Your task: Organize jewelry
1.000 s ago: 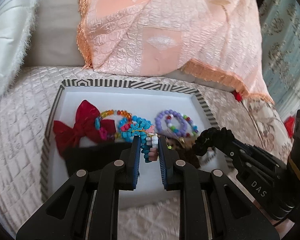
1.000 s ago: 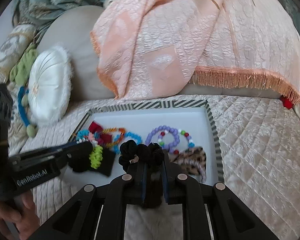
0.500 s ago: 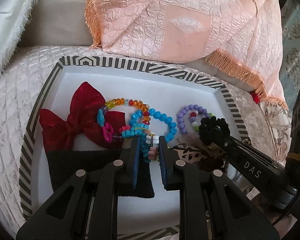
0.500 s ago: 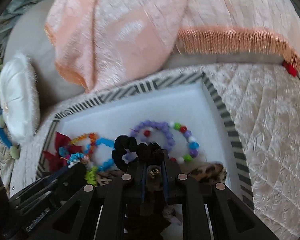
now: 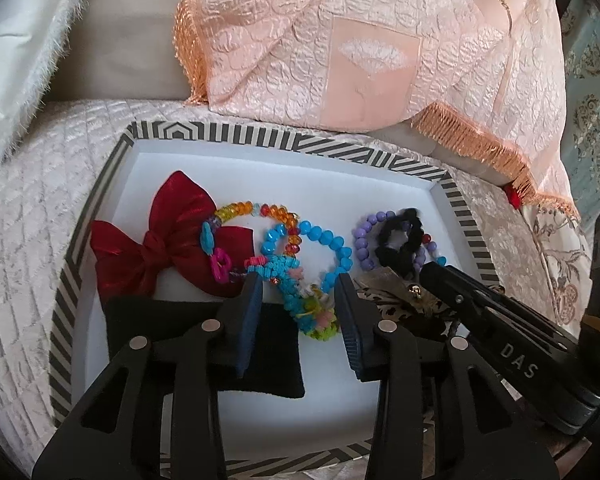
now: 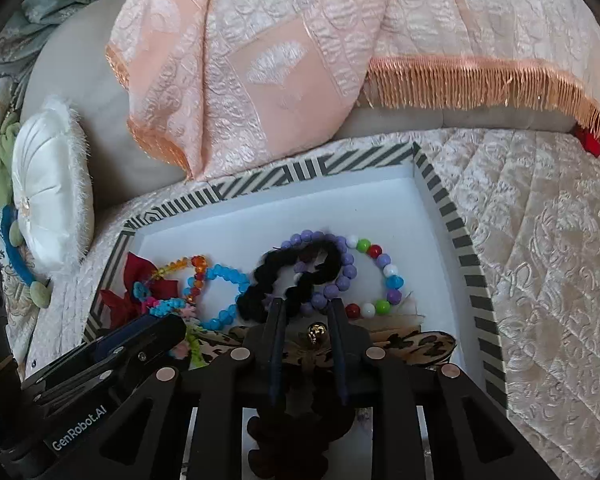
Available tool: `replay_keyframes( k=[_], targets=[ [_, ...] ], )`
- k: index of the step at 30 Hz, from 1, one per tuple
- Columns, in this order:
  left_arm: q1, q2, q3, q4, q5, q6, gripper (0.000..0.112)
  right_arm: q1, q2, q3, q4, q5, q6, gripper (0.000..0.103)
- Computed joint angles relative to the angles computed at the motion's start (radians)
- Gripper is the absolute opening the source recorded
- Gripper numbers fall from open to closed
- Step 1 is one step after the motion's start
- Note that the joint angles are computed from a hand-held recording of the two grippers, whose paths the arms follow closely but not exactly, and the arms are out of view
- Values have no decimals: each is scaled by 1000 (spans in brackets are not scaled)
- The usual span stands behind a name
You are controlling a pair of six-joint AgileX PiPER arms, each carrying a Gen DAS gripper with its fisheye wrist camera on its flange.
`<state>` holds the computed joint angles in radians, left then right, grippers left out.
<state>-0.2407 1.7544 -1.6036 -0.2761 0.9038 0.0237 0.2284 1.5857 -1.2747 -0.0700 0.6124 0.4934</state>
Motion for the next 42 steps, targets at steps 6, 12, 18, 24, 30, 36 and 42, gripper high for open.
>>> replay_keyframes(
  k=[6, 12, 18, 24, 30, 36, 42],
  targets=[
    [-6, 0, -2, 17, 2, -10, 37, 1, -32, 24, -2, -24, -2, 21],
    [-9, -2, -1, 28, 1, -16, 37, 4, -37, 32, -1, -32, -5, 21],
    [2, -6, -20, 33, 13, -31, 50, 25, -53, 28, -67, -45, 54, 21],
    [45, -55, -44, 24, 25, -29, 92, 27, -130, 40, -146, -36, 143, 21],
    [25, -104, -75, 220, 98, -75, 100, 80, -181, 3, -191, 139, 192, 35],
    [-23, -399, 148, 379, 10, -129, 100, 319, -298, 49, -344, 383, 358, 79],
    [62, -599, 324, 266, 83, -76, 100, 655, -416, 189, -531, 497, 577, 87]
  ],
)
